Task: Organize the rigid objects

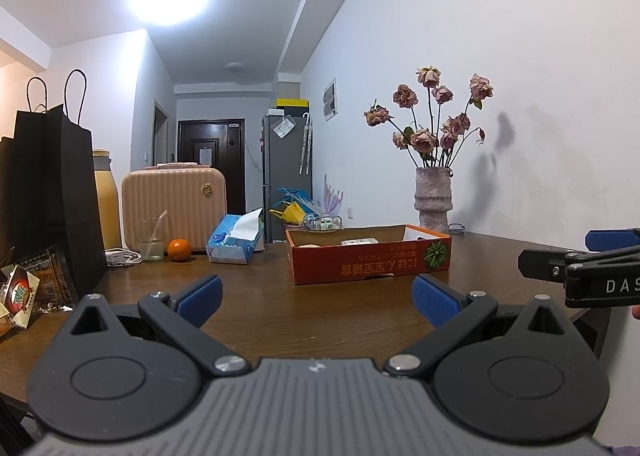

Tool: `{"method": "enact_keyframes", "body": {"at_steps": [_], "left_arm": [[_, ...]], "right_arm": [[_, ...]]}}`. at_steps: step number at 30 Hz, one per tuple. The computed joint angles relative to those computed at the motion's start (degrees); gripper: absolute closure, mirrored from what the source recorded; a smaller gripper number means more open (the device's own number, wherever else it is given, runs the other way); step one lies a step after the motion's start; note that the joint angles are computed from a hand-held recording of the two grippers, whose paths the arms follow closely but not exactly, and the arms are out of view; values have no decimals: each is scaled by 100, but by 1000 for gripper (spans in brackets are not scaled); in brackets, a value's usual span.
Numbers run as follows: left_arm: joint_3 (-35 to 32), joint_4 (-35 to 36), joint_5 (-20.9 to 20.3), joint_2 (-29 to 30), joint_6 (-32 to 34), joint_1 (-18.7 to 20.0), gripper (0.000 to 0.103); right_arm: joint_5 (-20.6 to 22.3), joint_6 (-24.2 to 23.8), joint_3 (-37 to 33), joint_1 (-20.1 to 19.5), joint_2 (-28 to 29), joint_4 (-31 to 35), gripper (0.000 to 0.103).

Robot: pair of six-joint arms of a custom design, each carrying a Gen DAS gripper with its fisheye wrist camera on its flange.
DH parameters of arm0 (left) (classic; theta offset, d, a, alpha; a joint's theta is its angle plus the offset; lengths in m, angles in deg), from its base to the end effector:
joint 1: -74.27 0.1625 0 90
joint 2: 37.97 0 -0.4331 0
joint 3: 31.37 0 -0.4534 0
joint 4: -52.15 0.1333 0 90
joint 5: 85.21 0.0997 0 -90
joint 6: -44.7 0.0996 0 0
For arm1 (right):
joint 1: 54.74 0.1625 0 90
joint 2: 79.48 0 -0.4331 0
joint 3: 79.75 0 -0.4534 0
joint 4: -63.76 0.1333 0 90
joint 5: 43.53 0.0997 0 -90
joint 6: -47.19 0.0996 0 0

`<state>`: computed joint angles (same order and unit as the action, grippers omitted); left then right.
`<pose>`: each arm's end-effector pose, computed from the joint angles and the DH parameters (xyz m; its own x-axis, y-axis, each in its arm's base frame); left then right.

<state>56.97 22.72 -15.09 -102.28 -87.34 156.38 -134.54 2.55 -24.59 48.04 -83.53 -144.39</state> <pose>0.0689 -0.7208 0.2777 -0.6645 -0.2073 -0.7180 0.7177 0.0908 -0.6904 0.3157 -0.7972 -0.1069 -0.6357 -0.4134 0.6519 -0.7491 0.1264 -0.6503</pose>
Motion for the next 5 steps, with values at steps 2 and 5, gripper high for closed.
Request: {"method": "enact_keyframes", "body": {"at_steps": [2, 5], "left_arm": [[0, -33, -5, 8, 19, 1, 0], [-24, 1, 6, 20, 2, 11, 0]], "right_arm": [[-2, -2, -6, 0, -1, 7, 0], [-3, 4, -1, 0, 0, 4, 0]]}}
